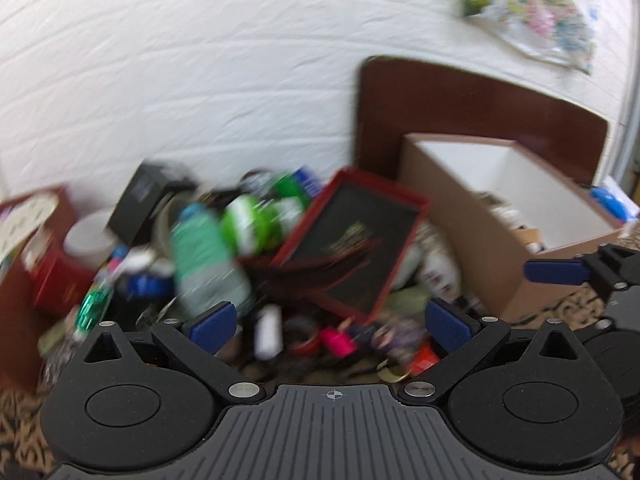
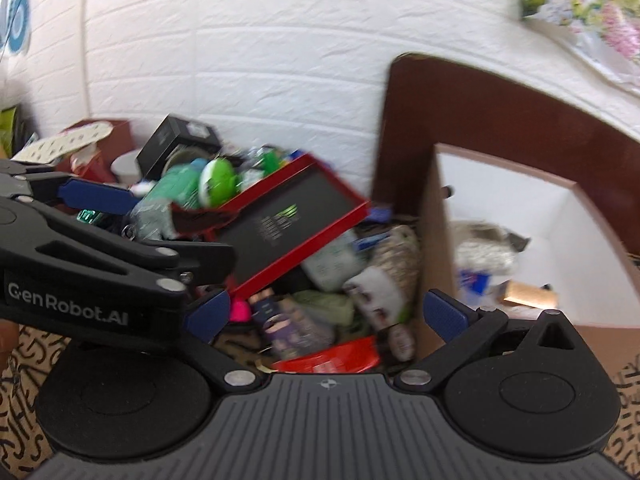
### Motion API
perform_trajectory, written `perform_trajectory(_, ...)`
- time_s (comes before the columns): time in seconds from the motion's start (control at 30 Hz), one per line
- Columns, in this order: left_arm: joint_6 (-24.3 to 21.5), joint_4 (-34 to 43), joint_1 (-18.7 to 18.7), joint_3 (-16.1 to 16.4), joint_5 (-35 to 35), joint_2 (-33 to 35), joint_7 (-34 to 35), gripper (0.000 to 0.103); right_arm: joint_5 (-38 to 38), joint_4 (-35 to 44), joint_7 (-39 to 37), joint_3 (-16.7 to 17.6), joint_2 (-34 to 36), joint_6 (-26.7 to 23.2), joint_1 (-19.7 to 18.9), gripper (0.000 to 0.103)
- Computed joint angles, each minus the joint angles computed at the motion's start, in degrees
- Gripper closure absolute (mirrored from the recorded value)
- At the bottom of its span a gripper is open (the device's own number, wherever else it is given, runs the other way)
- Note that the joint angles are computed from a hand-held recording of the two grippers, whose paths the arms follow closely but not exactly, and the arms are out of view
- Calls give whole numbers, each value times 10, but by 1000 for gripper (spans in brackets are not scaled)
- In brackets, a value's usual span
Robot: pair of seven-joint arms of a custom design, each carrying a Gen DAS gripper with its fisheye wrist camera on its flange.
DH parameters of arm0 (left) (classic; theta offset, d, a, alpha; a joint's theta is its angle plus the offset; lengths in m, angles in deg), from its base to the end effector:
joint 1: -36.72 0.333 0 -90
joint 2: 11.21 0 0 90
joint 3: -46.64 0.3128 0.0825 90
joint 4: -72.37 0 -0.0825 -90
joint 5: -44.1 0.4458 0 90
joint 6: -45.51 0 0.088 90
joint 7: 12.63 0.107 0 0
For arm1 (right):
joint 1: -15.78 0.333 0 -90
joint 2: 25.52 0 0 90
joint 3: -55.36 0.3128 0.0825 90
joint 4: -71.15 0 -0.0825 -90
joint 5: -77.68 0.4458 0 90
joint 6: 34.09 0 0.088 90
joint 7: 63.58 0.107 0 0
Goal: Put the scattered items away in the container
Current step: 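Move both tools back to the pile toward the red-framed black tray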
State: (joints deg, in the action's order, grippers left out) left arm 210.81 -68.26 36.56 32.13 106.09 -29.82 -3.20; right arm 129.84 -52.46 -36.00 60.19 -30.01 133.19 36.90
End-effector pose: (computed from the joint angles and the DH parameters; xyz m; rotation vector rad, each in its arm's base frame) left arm 0.4925 -0.1837 0.4362 -1.7912 1.5187 -0.8091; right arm 0.5733 0.2252 0.4797 -2.0656 0.9181 -0.5338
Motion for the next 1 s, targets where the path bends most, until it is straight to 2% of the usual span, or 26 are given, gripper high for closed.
perform_trajectory(0.1,9,-22,-7,27,-49,-1,30,0,-9,-4,5,6,6,-1,5,1)
perform_trajectory(0.17,10,-25,-3,33,-73,2,43,0,-19,-2,16,10,13,5,7,1)
perform_trajectory(0.37,30,-3,30,22,-41,22,36,1,18,23,20,17,41,27,12,1)
perform_trajectory(0.47,43,6,24,34,-51,40,72,10,26,35,24,21,57,43,11,1)
perform_trajectory(0.6,66,7,16,52,-98,62,108,17,-27,47,69,25,80,51,10,3)
perform_trajectory(0.7,77,8,20,57,-123,70,117,17,-12,58,63,33,92,48,5,12)
perform_trajectory(0.87,68,30,36,47,-104,82,107,20,17,78,60,41,107,55,-1,16)
perform_trajectory(0.93,66,43,35,48,-98,92,111,26,-16,85,101,35,116,57,4,24)
perform_trajectory(1.0,62,54,28,52,-108,102,127,29,-49,93,146,29,125,45,5,40)
